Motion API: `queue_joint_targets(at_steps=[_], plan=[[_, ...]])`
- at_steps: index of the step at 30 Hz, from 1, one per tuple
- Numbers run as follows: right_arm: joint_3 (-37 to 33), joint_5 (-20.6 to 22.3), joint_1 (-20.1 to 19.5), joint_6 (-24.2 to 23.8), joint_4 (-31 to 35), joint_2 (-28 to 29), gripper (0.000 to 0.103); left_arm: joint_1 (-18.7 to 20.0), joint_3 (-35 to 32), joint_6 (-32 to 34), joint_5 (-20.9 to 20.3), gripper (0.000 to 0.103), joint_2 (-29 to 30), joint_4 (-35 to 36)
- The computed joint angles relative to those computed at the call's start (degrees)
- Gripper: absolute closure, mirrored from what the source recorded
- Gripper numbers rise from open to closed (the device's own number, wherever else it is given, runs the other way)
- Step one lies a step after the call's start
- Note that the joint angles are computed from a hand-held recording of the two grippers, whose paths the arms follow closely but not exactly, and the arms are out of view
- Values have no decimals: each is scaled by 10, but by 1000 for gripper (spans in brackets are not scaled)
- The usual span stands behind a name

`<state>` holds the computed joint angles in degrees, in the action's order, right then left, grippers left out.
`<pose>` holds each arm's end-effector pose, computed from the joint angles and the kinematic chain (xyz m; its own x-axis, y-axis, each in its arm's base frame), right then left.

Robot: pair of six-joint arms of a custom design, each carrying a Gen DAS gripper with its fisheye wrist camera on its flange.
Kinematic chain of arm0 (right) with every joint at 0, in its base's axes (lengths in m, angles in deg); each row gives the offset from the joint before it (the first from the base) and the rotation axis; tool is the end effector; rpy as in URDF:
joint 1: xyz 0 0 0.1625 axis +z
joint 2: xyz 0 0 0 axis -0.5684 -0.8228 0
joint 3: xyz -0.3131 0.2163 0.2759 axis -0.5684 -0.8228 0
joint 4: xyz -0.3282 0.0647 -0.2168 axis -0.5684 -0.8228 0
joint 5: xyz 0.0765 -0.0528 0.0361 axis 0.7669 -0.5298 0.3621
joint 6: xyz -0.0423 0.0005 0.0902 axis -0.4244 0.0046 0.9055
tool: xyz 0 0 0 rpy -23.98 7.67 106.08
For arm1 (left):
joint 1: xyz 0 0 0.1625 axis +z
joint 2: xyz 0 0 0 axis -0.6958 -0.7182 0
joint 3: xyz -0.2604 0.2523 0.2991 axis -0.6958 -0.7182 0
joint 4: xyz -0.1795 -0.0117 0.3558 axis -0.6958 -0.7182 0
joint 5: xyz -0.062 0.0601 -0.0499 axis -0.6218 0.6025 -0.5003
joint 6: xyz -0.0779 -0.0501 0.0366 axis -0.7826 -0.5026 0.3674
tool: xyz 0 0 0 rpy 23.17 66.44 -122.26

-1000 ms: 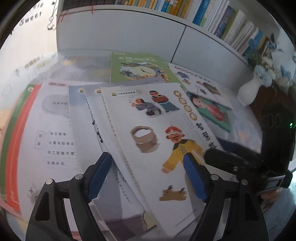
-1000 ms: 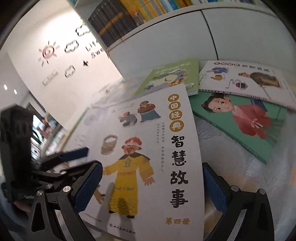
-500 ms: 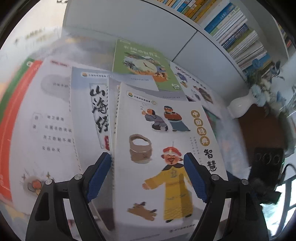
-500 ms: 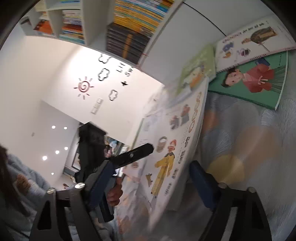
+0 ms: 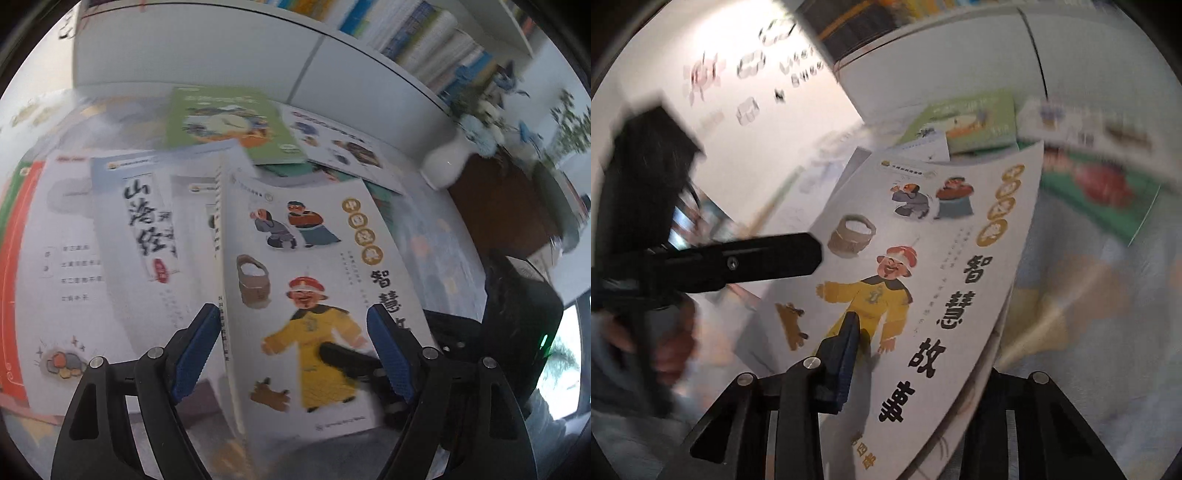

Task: Organize books
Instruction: 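Close the right tool on the book edge beside the left tool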

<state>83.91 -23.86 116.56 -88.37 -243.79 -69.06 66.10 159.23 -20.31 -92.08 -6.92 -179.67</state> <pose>0.0790 -0.2669 0.2879 -0.8303 -0.3756 0.4117 -0.5038 0.8217 -0.2663 -0.3783 -0.3386 0.0357 -0.8724 0.3720 -0.3171 0.4519 0.8611 -0.2331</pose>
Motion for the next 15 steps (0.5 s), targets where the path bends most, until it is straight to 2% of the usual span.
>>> queue_joint_targets(at_steps=[1, 2, 3, 4, 6, 9, 11, 15], plan=[[6, -35, 22, 2, -27, 13, 70, -8, -3, 5, 8, 24, 0, 10], [15, -50, 31, 3, -52, 20, 70, -16, -9, 12, 16, 25, 1, 27], [17, -74, 50, 29, -66, 30, 70, -23, -13, 16, 25, 25, 2, 41], [15, -76, 46, 44, -57, 16, 70, -26, -14, 19, 26, 25, 2, 45], [24, -88, 47, 78, -63, 5, 70, -23, -12, 18, 13, 25, -1, 43], [40, -139, 83, 104, -98, 6, 70, -18, -5, 1, -9, 25, -7, 28], [39, -171, 114, 131, -96, 12, 70, -20, -1, 0, -17, 25, -10, 21], [32, -206, 152, 184, -67, 8, 70, -30, 2, 2, -27, 25, -14, 27]])
